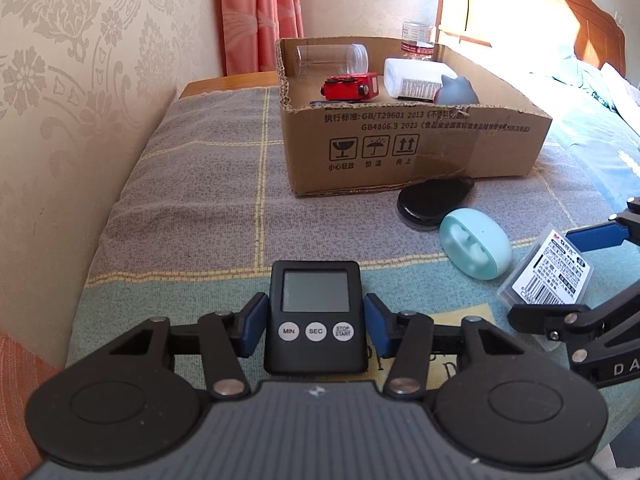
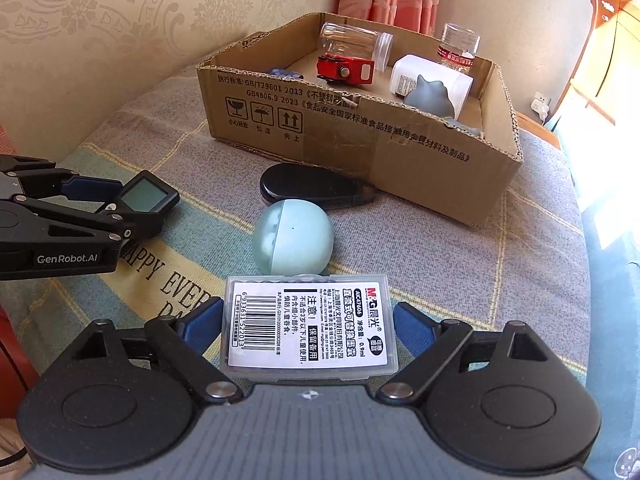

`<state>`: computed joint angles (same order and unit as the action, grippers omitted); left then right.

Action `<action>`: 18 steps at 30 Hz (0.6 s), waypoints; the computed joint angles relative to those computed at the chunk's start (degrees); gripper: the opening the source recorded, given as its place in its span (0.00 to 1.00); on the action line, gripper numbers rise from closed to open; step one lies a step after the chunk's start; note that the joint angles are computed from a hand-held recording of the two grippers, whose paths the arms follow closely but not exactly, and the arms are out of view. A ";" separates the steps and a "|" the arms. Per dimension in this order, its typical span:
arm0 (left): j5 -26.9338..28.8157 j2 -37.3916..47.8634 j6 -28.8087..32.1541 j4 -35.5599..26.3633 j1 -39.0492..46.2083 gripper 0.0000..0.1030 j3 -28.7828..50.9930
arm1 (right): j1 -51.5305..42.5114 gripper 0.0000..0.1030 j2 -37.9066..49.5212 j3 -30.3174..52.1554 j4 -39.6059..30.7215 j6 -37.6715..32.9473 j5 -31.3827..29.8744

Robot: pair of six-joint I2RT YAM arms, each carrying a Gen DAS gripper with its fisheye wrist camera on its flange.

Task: Organize rigid objects
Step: 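Drop the M&G case into the box with the right gripper while the left lowers the timer there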

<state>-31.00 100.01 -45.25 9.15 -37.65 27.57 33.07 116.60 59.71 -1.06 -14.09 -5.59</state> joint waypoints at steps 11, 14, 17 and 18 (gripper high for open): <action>-3.49 -5.92 0.88 -5.28 -2.16 0.50 1.58 | -3.11 0.91 -4.20 2.70 0.34 -2.68 -4.10; -4.24 -6.72 0.55 -6.55 -2.25 0.50 2.06 | -3.23 0.91 -3.02 7.53 -0.68 -3.08 -4.88; -5.02 -7.13 0.22 -7.77 -2.15 0.50 2.65 | -2.95 0.91 0.07 14.36 -2.36 -3.24 -5.27; -5.31 -7.26 0.03 -8.11 -2.18 0.50 2.80 | -2.83 0.91 1.35 16.71 -3.20 -3.22 -5.29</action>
